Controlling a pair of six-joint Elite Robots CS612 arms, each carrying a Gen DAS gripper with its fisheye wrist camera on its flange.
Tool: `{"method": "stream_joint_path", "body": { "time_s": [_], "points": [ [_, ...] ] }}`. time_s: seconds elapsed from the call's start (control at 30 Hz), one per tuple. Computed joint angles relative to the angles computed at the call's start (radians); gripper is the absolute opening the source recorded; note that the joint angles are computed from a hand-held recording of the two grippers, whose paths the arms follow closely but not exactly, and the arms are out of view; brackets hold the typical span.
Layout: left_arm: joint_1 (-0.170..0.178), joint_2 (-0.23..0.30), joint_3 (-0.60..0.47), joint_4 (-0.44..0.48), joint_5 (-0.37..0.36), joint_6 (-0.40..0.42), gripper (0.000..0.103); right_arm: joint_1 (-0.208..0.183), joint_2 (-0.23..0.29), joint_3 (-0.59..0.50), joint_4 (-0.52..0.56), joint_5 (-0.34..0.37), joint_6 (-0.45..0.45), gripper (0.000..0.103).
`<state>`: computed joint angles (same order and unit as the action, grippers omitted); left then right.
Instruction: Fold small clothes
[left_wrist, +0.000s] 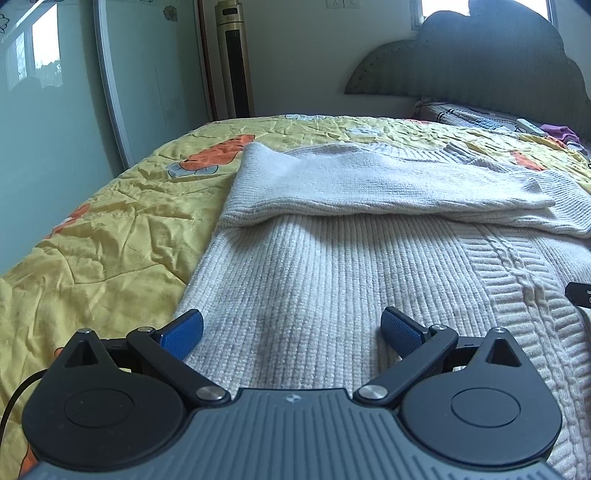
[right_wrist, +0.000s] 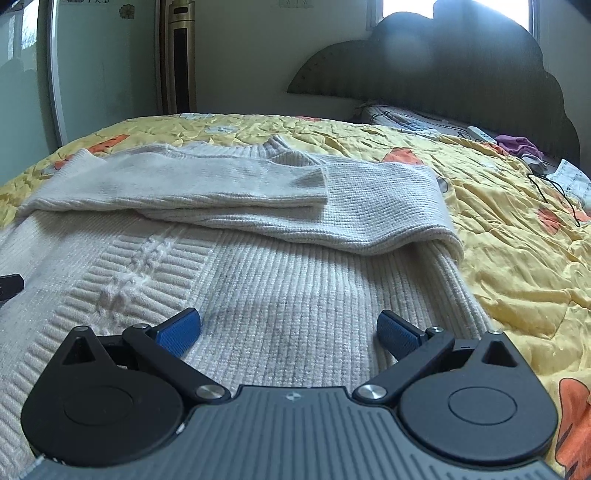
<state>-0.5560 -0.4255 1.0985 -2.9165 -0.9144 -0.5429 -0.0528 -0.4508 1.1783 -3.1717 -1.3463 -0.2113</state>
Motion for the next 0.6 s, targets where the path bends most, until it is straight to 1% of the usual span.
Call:
{"method": "stream_joint_path", "body": {
  "time_s": [0.23, 0.37, 0.6],
  "points": [
    [0.001, 0.0, -0.004, 0.016, -0.006, -0.007, 0.103, -0.005, 0.0, -0.002, 0.012, 0.019, 0.015, 0.103],
    [-0.001, 0.001, -0.007, 0.021, 0.001, -0.004, 0.103, -0.002, 0.0, -0.003, 0.017, 0.009, 0.008, 0.103],
    [0.0, 0.001, -0.007, 0.02, -0.001, -0.005, 0.103, -0.005, 0.002, -0.006, 0.017, 0.021, 0.02, 0.103]
  ]
}}
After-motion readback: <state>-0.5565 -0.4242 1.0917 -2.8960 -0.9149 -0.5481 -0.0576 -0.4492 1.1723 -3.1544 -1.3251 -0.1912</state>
